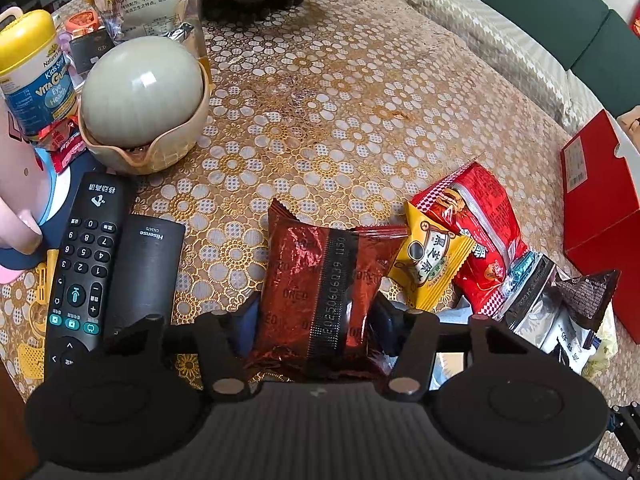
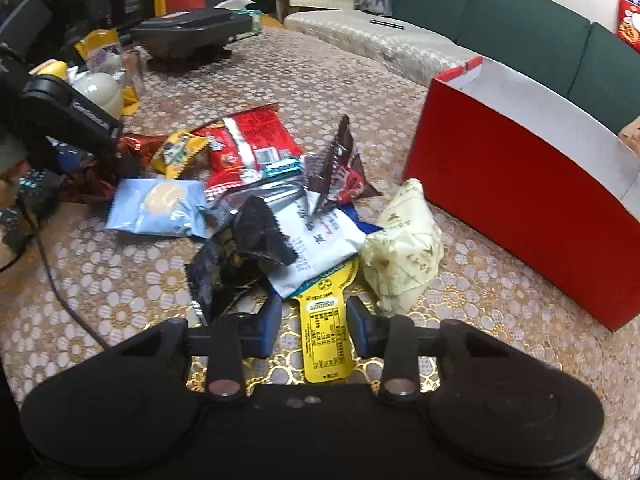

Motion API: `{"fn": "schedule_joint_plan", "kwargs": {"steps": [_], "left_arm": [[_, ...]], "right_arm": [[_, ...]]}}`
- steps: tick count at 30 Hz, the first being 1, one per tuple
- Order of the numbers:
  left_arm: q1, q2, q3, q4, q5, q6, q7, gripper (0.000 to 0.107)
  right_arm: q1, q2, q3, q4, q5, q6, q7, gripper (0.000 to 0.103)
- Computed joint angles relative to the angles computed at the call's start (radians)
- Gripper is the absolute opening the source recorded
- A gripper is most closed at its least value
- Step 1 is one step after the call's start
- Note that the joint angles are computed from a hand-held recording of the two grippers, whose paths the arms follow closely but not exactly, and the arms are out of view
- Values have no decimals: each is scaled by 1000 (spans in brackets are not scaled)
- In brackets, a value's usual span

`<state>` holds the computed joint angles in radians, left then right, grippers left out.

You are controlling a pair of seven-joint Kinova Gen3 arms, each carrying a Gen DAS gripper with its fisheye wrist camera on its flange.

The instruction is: Organize snacks

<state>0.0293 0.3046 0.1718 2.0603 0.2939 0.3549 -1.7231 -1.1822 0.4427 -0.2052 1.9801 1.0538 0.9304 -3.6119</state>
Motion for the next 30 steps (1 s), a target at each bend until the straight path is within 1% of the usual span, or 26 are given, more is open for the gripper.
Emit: {"fn": "schedule_joint_plan", "kwargs": {"steps": [3,4,5,7,9,11,15,19,22,23,27,29,30], "left_arm": [[10,-2,-9,2,-11,-3,7,50],[12,-3,-10,4,-13,-5,9,50],[5,-4,-4,6,-8,-7,4,50],[-8,-5,5,10,4,-9,-7,49],[-16,-8,11,15,12,-14,-19,48],[-16,-14,9,22,16,-16,-19,48],[-63,-38,39,47,73,-11,-69,47],[-108,-90,64,88,166,-4,-159,47],[-104,-136,52,118,223,8,-215,47],[-99,-151,45,127,239,14,-231,47],[-60,-220,15,163,282,31,-282,47],[-36,-247,-5,176,294,41,-293,47],[-23,-260,-15,182,297,47,-297,47]], "right_arm": [[14,23,-7,-36,-46,18,91,35],[13,29,-2,-42,-53,19,103,33],[10,31,4,-42,-55,19,104,30],[1,25,17,-28,-49,11,70,25],[7,9,20,-7,-35,-22,39,24],[4,1,19,6,-30,-26,13,24],[-13,-33,6,41,-17,-20,-72,23],[-40,-77,-30,76,-5,12,-155,22],[-49,-102,-58,92,0,31,-206,21],[-55,-110,-67,97,1,43,-221,18],[-69,-129,-102,107,-3,84,-254,16],[-66,-135,-114,116,-16,85,-257,15],[-60,-143,-120,129,-16,65,-260,15]]}}
